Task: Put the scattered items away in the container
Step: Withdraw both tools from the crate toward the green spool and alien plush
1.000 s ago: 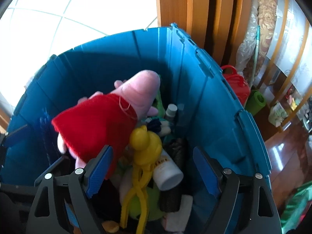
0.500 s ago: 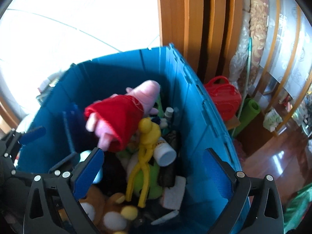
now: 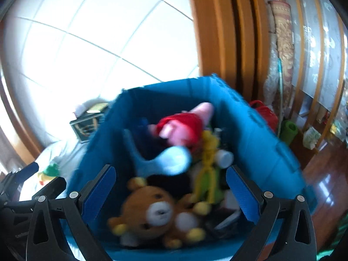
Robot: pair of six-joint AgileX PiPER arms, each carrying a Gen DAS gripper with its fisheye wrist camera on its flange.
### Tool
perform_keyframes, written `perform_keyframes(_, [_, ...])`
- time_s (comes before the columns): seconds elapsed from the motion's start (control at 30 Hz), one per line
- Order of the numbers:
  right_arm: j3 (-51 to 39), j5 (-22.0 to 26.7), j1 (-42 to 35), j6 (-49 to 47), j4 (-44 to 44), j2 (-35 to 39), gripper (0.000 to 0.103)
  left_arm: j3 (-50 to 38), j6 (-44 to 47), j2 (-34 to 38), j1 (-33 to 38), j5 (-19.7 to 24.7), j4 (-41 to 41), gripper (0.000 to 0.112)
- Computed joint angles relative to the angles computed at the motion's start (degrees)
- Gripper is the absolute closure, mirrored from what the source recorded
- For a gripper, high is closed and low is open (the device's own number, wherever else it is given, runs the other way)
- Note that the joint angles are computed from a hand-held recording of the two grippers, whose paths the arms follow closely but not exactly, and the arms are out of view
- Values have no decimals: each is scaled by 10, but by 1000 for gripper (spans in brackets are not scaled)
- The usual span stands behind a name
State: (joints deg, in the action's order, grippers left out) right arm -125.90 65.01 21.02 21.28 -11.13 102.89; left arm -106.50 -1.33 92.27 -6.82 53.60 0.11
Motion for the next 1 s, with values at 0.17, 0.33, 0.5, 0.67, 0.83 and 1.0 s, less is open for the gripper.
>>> perform_keyframes(0.17, [49,-24,155,145,-118,-24,0,134,159,-107,166,-26,-156,13])
perform_keyframes(0.33, [13,6,302,261,-237,25,0,217,372,-154,374,2,-332,13])
perform_keyframes(0.5, [8,14,414,378,-339,71,0,258,541,-137,544,63,-458,13])
perform_keyframes(0.67, [-24,36,464,394,-372,130,0,286,619,-105,628,68,-484,13])
perform_keyframes(0.83, [32,-6,467,437,-373,146,0,297,656,-42,666,55,-484,13])
perform_keyframes(1.0, [23,-47,443,413,-337,211,0,308,675,33,665,-45,-479,13])
